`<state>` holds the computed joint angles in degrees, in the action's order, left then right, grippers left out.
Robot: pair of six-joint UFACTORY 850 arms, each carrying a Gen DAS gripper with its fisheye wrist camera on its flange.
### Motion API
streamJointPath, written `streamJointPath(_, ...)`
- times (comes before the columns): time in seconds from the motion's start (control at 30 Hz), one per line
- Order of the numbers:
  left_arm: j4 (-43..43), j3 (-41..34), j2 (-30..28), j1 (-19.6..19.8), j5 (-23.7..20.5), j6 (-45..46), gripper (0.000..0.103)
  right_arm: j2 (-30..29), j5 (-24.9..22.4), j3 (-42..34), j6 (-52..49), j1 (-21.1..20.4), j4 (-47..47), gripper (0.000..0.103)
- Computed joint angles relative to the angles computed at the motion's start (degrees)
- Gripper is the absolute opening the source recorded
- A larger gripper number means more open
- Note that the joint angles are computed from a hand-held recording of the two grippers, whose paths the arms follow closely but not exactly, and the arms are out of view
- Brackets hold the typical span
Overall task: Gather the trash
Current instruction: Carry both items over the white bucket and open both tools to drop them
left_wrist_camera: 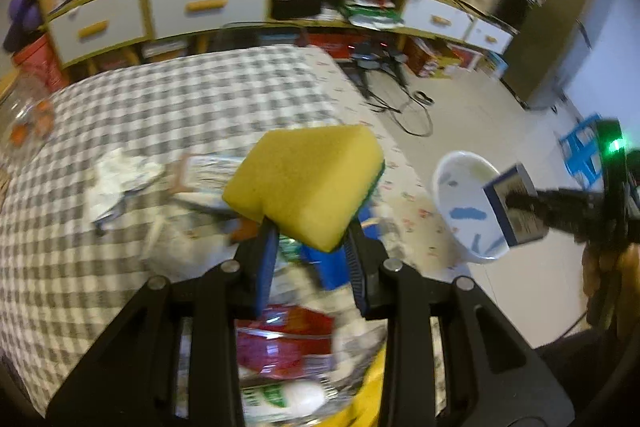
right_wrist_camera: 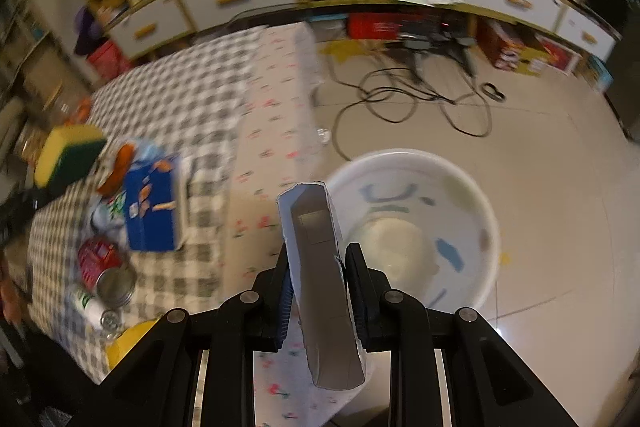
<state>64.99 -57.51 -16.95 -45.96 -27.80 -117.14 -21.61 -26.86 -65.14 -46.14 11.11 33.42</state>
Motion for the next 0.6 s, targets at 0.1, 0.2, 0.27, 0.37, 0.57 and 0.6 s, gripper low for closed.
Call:
streamJointPath(0.1,-1.1,-3.4,-2.8,-0.4,1.1,3.8,0.034,-0.8,0.4,-0.8,1.7,-1.7,-0.7,0.026)
streamJointPath(0.2,-2.8,-7.5,-6.2,-0.8,2.2,8.4,0.034,-1.9,0.5,-1.7,2.5,-3.2,-0.8,0.026)
streamJointPath(0.27,-4.2,-10.5,-8.6,-1.1,3.0,12.0,0.034,-2.5,0.5,-2.1,2.8,-3.9,-0.5,0.026)
streamJointPath(0.37,-6.5,-14.6,-11.7,-1.6,3.8,17.0,0.035,-3.4,0.8,-2.8,3.0,-4.9,0.0,0.027)
streamJointPath(0.57,-13.7,-22.6,-18.4,-1.7,5.0,29.4,0.035,-5.0,-0.4,-4.2,5.0,-6.8,0.1,0.05)
streamJointPath(0.6,-14.7,-23.7,-19.5,-1.6,5.4,31.1,0.035,-4.8,-0.4,-4.1,5.0,-7.3,0.5,0.052)
